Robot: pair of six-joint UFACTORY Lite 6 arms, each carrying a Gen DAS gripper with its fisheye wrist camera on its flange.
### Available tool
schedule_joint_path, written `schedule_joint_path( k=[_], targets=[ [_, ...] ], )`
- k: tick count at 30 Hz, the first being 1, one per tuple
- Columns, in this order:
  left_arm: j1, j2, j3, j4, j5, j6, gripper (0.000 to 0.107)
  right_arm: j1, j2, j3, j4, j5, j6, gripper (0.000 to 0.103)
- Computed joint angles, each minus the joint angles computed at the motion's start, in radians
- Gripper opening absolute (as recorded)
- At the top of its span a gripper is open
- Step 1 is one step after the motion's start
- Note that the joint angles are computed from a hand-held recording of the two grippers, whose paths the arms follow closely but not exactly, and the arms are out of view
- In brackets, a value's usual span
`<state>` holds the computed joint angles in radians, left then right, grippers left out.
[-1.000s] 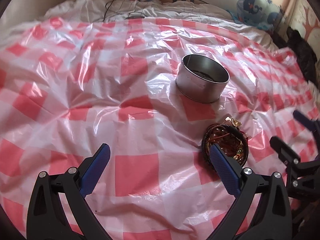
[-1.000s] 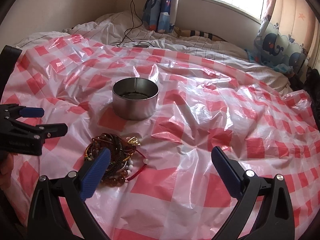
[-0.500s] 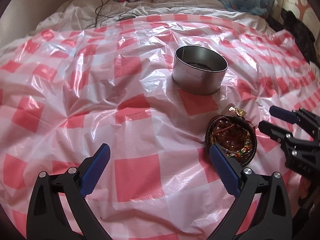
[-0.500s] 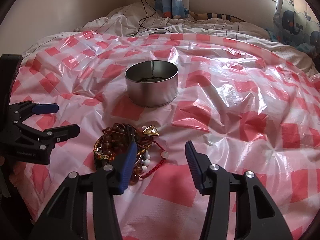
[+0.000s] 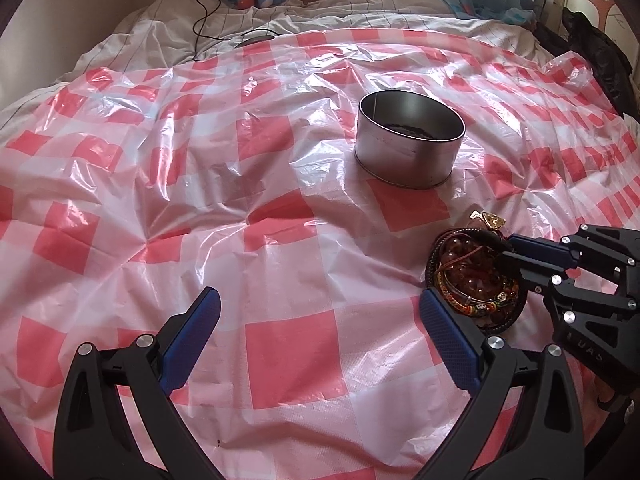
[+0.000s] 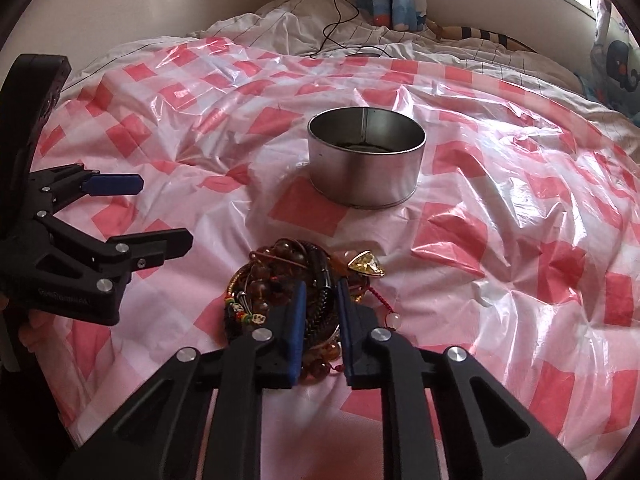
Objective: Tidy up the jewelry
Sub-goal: 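Close the right gripper on the black braided bracelet in the jewelry pile, then lift the black braided bracelet with the right gripper toward the silver tin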
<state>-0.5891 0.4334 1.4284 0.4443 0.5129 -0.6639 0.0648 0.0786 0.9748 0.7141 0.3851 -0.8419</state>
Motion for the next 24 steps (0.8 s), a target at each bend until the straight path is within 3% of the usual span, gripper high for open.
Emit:
schedule_joint_path(
  k=[6,13,17,22,24],
  targets=[
    [-0.01,0.006,0.003,0.023,0.007,-0.012,0.095,-0.017,-0.041,-0.026,0.072,-0.016,-0.055,0.011],
    [0.003,0.002,-0.003,0.029,0.0,-0.029,0.095,-0.126,-0.06,-0.011,0.346,0.149,-0.279,0.011],
    [0.018,0.0,-0.015,-0.046,-0.047,0.041,0.095,-0.142,-0.076,-0.001,0.289,0.086,-0.207,0.011],
    [0.015,0.038,0.001,-0.31,-0.159,0.323,0.095,-0.226,-0.044,0.033,0.184,0.037,-0.058,0.011],
    [-0.008,0.073,0.028,-0.255,-0.192,0.294,0.095,-0.284,-0.01,0.049,0.201,0.044,-0.062,0.011]
  ],
)
